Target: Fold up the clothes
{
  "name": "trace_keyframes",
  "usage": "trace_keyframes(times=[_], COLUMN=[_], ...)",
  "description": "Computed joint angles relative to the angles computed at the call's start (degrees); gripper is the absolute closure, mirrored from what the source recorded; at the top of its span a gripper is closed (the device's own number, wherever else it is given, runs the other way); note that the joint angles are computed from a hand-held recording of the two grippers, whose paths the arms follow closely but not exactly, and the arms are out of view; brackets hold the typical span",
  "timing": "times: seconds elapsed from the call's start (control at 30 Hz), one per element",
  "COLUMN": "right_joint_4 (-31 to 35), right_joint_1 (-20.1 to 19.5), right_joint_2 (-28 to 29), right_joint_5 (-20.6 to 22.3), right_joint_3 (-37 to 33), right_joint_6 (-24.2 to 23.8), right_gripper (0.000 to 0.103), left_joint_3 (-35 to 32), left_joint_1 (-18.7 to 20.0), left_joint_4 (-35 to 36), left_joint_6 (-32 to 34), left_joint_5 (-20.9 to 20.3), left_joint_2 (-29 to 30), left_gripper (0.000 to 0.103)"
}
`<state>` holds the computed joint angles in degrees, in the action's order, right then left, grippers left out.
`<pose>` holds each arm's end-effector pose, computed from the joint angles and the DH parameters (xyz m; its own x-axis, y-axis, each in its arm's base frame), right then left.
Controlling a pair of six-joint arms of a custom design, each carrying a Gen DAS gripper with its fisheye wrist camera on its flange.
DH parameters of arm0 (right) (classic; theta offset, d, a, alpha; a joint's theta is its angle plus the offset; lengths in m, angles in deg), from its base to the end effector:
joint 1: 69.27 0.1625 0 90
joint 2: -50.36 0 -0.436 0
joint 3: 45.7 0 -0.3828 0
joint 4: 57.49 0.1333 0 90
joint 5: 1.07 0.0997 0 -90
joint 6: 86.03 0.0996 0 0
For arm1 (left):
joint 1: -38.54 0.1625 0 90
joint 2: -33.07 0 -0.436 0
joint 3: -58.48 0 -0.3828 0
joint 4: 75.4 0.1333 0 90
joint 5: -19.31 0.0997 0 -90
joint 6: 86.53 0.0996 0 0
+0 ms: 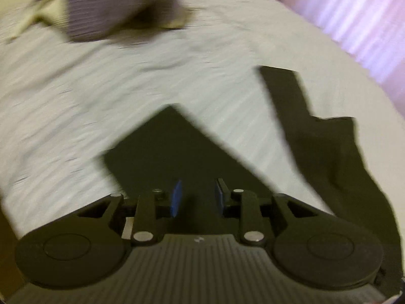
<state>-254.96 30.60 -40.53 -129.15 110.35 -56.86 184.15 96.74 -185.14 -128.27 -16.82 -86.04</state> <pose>0.1189 -0.2641 0.2602 -0.8011 0.5944 0.0702 0.3020 0.5026 -0.8101 0.0348 -0.3495 0.4652 -0.7879 -0.4359 -0.4350 -0.0154 0.7201 -0.6937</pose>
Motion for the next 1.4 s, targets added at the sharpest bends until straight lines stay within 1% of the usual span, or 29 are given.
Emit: trace_keyframes(times=[0.07,0.1,0.2,0.3,0.33,0.43,0.5,0.53,0.57,0.6,0.63,0.67,0.7,0.77,0.8,0.87,0.9,0.93,0.97,1.03,1.1,1.13,1.17,1.2,1.23,1.3,1.33,1.37,1.4], right_joint_4=[-6.08,-7.80,-4.62,0.67,1.56,3.46,3.67,3.10,2.07,1.68,1.15,-0.08,-3.31,-9.25,-12.77,-17.61,-18.44,-19.08,-17.80,-14.90,-14.35,-14.33,-13.53,-12.70,-11.88,-9.08,-7.61,-7.60,-7.64], right_joint_1=[-4.07,-5.83,-10.82,-15.50,-16.44,-21.05,-22.50,-22.40,-21.35,-19.29,-17.49,-16.41,-15.57,-14.46,-13.53,-11.46,-11.50,-11.59,-12.07,-13.09,-12.08,-11.89,-12.04,-12.20,-12.37,-12.29,-11.98,-11.03,-10.09], right_joint_2=[5.26,7.43,10.08,11.66,12.52,15.32,17.75,19.06,20.62,21.90,23.16,23.48,23.50,22.65,22.65,23.74,24.09,24.42,24.76,25.44,26.96,27.50,27.38,27.24,27.11,26.09,25.69,26.17,26.67], right_joint_5=[6.45,9.57,15.90,21.42,21.83,26.63,28.70,28.79,26.95,22.82,19.17,17.91,17.34,17.40,16.25,9.93,6.97,4.06,2.85,0.66,-2.44,-2.61,-2.49,-2.34,-2.19,-2.59,-3.00,-4.38,-5.76], right_joint_3=[-2.76,-4.39,-9.95,-14.79,-16.17,-19.12,-20.45,-21.03,-21.79,-22.97,-24.11,-24.44,-24.13,-23.14,-22.78,-22.88,-22.69,-22.54,-22.44,-22.33,-23.56,-23.93,-24.12,-24.31,-24.51,-25.06,-25.37,-25.91,-26.47], right_joint_6=[-5.72,-8.01,-11.56,-12.50,-12.26,-11.05,-8.87,-8.47,-9.38,-11.74,-14.44,-16.01,-17.26,-17.75,-18.34,-17.87,-15.68,-13.42,-11.91,-8.79,-8.15,-6.95,-5.60,-4.25,-2.90,-2.69,-2.70,-4.04,-5.44], right_gripper=[0.039,0.039,0.039,0.039,0.039,0.039,0.039,0.043,0.079,0.091,0.095,0.096,0.097,0.098,0.098,0.098,0.098,0.098,0.098,0.098,0.096,0.086,0.079,0.076,0.075,0.075,0.075,0.077,0.087], left_joint_3=[0.54,0.37,-0.56,-2.39,-2.99,-4.74,-5.78,-6.35,-6.98,-7.55,-8.05,-8.56,-9.08,-10.19,-10.77,-12.20,-13.12,-14.19,-15.31,-17.61,-20.05,-20.93,-21.29,-21.43,-21.25,-21.51,-22.12,-22.78,-23.19], left_joint_1=[1.71,2.74,5.05,7.10,7.56,8.77,9.40,9.80,10.32,10.80,11.18,11.45,11.72,12.24,12.49,13.54,14.30,15.19,16.05,17.58,18.97,19.59,20.12,20.56,20.88,21.44,21.58,21.75,21.81], left_joint_4=[-9.63,-13.58,-20.70,-25.25,-25.95,-27.09,-27.21,-27.32,-27.51,-27.87,-28.78,-30.05,-31.31,-33.77,-34.98,-38.95,-40.87,-42.41,-43.81,-43.69,-42.28,-41.90,-42.07,-42.82,-44.40,-46.50,-46.37,-45.99,-46.26], left_joint_6=[5.83,8.06,11.79,14.73,15.37,16.94,17.14,17.10,16.85,16.69,17.05,17.95,18.85,20.65,21.54,23.87,24.61,25.05,25.42,24.33,22.52,21.56,20.54,19.84,19.60,20.07,20.62,20.92,21.48], left_joint_5=[-2.88,-4.09,-6.52,-8.61,-8.93,-9.11,-8.62,-8.46,-8.43,-8.58,-8.73,-8.57,-8.41,-8.11,-7.98,-8.31,-8.82,-9.64,-10.46,-11.62,-12.56,-12.89,-13.02,-13.26,-13.64,-14.84,-14.96,-15.34,-16.12], left_joint_2=[4.37,6.76,11.96,16.04,17.02,19.66,21.33,22.19,23.09,23.92,24.78,25.81,26.83,28.86,29.87,32.53,34.09,35.74,37.36,40.28,43.05,44.17,44.93,45.54,45.94,46.71,47.08,47.33,47.25], left_gripper=[0.079,0.079,0.079,0.079,0.079,0.078,0.078,0.078,0.078,0.078,0.078,0.078,0.078,0.077,0.076,0.070,0.069,0.064,0.057,0.051,0.051,0.051,0.050,0.051,0.053,0.069,0.093,0.096,0.096])
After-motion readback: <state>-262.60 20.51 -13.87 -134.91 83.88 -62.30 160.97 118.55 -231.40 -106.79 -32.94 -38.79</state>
